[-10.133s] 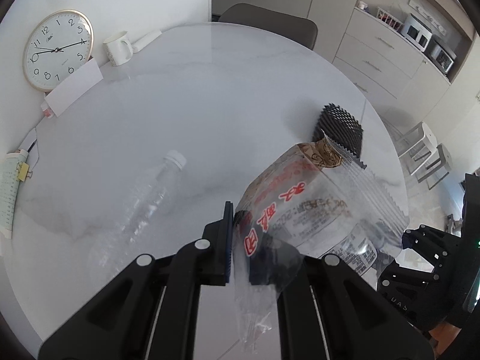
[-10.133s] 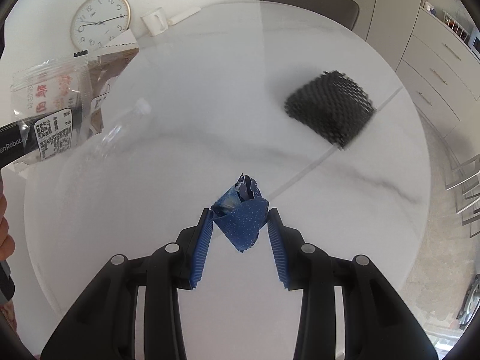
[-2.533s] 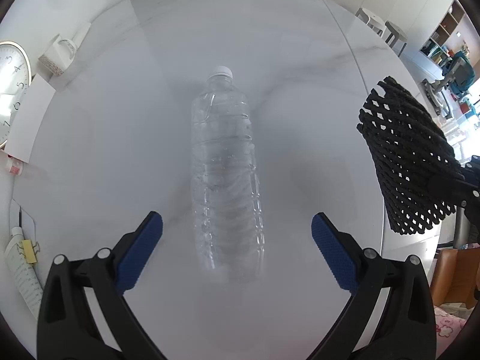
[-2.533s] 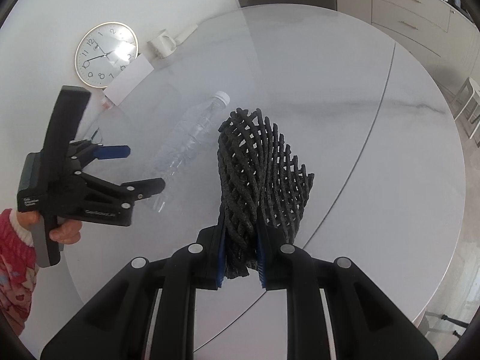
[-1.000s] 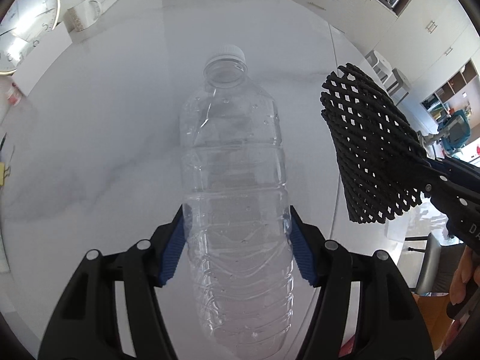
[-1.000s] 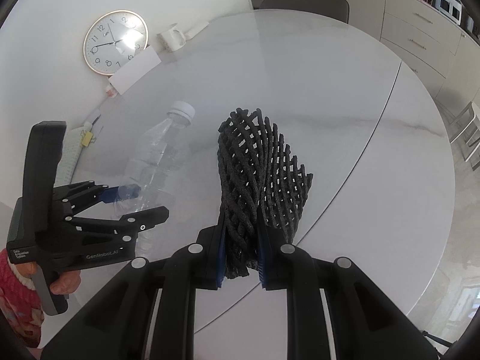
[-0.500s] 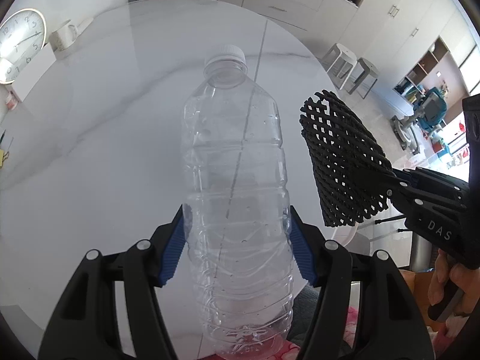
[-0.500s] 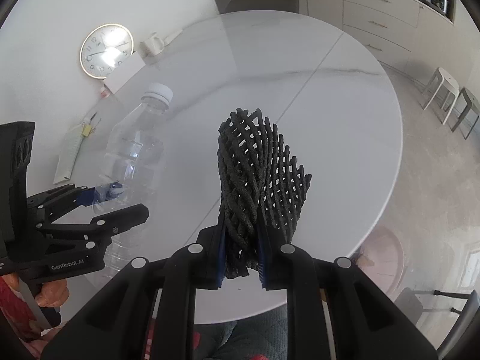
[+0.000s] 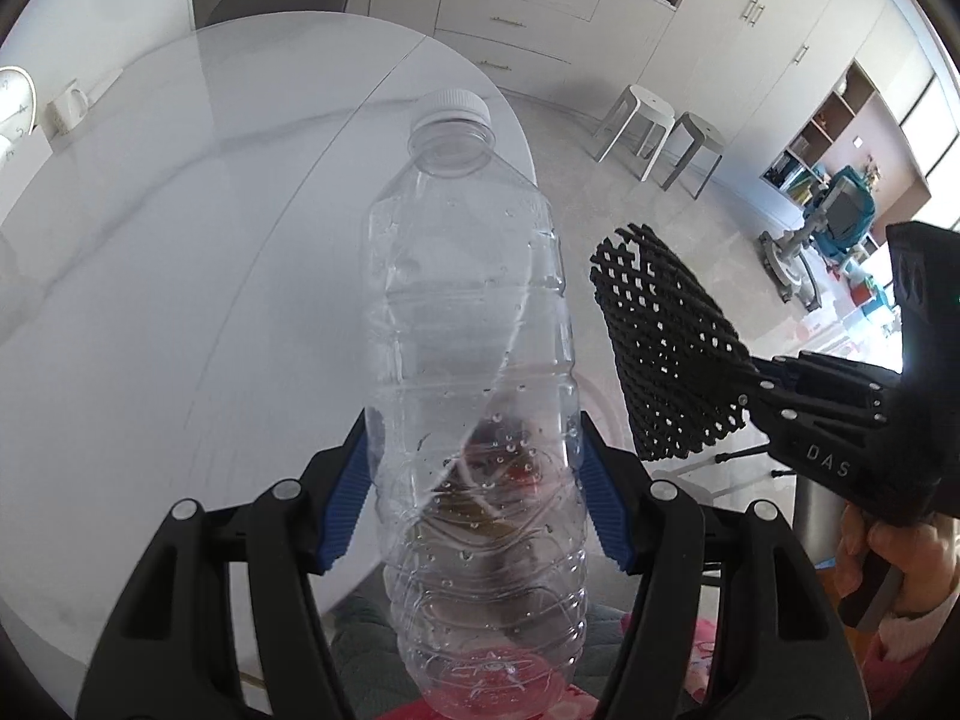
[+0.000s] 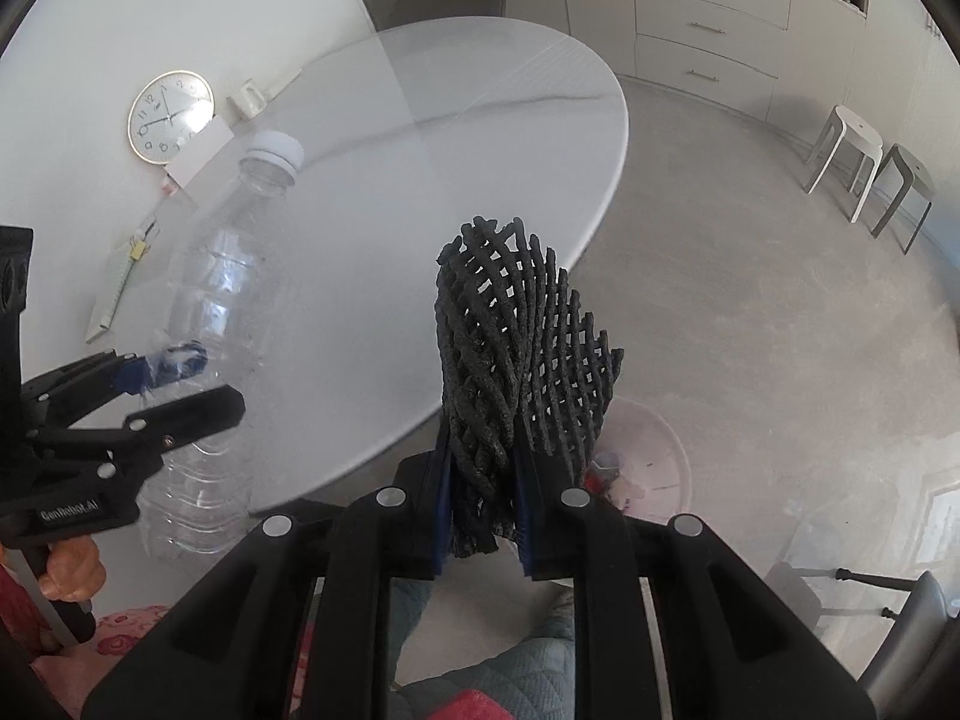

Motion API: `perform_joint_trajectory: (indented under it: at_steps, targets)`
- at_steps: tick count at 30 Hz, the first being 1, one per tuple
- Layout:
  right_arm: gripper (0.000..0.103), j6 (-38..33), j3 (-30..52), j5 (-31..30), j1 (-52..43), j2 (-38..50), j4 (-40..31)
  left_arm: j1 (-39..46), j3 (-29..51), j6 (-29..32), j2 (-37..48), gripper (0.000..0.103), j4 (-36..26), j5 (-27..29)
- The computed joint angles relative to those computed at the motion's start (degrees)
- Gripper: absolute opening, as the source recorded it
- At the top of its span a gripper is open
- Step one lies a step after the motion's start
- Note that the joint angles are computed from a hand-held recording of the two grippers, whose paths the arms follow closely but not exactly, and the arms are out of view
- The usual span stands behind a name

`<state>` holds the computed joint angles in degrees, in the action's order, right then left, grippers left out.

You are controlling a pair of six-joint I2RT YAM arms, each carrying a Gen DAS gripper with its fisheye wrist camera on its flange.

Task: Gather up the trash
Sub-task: 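Lift the bottle and mesh object and carry both over the wastebasket, then open the right tool to drop the mesh object while the left tool drops the bottle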

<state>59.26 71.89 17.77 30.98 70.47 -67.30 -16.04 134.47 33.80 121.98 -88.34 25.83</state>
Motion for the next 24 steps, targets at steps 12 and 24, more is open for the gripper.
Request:
perform_joint_trajectory:
  at_steps: [12, 24]
  targets:
    - [0.018, -29.2, -36.6, -22.5, -23.5, -4.7, 26.3, -11.7, -37.2, -19.3, -21.6, 0.062, 20.0, -8.7]
    - [0.086, -34.6, -40.5, -23.2, -27.6, 4.5, 35.6, -20.5, -39.1, -26.5, -18.8, 0.062, 22.5, -14.6]
